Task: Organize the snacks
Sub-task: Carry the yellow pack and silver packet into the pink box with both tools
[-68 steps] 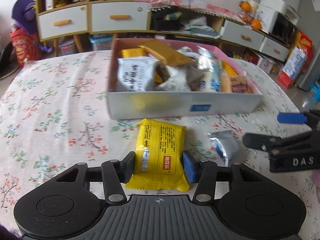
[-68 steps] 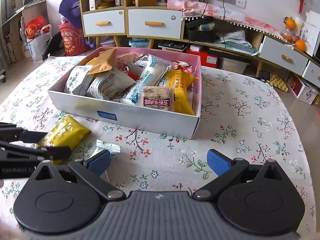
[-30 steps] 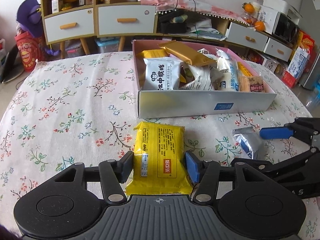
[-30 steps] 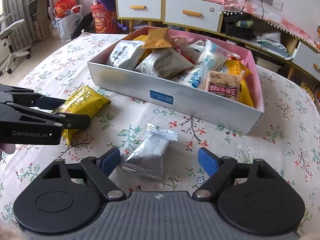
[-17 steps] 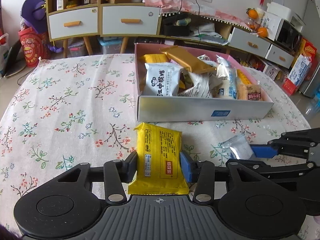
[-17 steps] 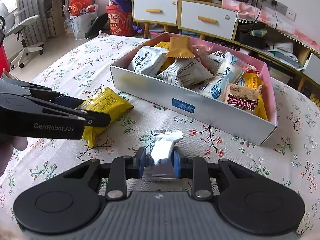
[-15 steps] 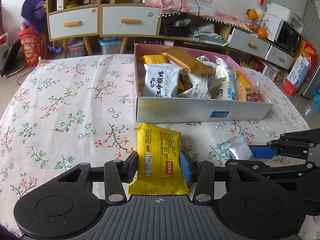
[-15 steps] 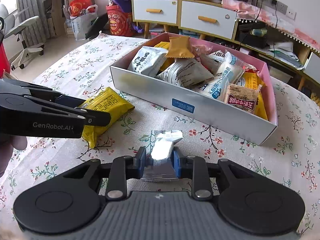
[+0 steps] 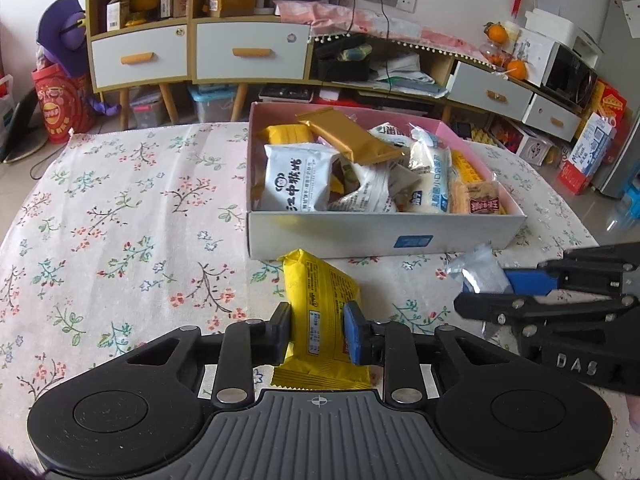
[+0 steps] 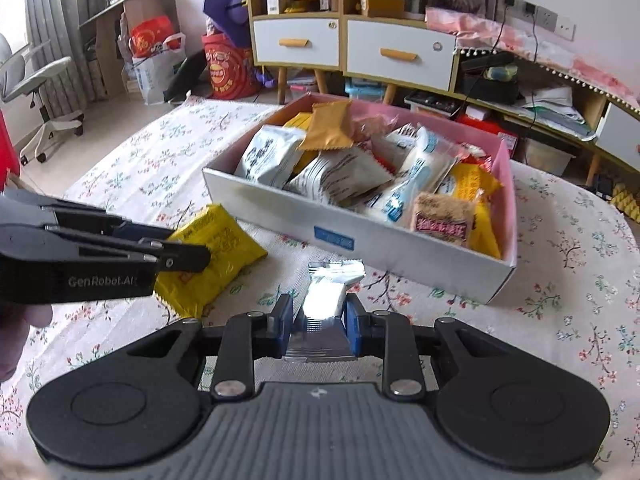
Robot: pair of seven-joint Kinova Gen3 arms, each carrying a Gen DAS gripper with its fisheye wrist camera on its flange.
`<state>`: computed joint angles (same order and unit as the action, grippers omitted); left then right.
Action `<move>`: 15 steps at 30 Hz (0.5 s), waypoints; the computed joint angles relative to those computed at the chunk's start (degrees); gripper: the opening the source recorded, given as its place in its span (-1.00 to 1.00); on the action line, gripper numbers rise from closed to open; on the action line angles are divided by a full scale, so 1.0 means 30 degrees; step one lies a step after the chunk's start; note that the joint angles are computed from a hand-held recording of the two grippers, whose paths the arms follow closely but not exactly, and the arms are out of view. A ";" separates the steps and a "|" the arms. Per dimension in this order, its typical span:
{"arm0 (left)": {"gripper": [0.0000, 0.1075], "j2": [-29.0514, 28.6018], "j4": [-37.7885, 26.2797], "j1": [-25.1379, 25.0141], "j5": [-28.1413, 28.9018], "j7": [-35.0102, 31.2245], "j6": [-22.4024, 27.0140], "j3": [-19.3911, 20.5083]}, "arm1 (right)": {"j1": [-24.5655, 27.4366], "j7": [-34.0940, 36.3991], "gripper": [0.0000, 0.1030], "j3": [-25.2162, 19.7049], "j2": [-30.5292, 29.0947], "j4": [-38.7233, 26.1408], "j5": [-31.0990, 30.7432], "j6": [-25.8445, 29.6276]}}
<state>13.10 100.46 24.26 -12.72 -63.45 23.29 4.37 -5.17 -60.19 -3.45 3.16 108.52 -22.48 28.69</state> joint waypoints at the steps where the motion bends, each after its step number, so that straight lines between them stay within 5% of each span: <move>1: -0.52 -0.0012 0.0016 0.0019 -0.0110 -0.0156 -0.0003 0.0039 | 0.0064 0.0129 -0.52 0.0021 -0.0032 0.0004 -0.0179 -0.0016; 5: -0.37 0.0036 0.0199 0.1520 -0.2434 0.1504 -0.0304 -0.1113 | 0.0243 0.0627 -0.52 0.0099 -0.0049 0.0035 -0.0684 -0.0079; 9: 0.32 0.0122 0.0381 0.1725 -0.3552 0.1854 -0.0767 -0.1089 | 0.0282 0.0533 -0.52 0.0143 0.0095 -0.0022 -0.0485 -0.0081; 15: 0.35 0.1366 -0.1143 0.2879 -0.5061 0.2290 0.1729 -0.1297 | 0.0358 0.0034 -0.52 0.0152 0.0218 -0.0128 -0.0129 0.0017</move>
<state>17.20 97.03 32.89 -27.90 -56.58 28.48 0.48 -4.10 -60.09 -2.99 3.81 108.13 -22.87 28.74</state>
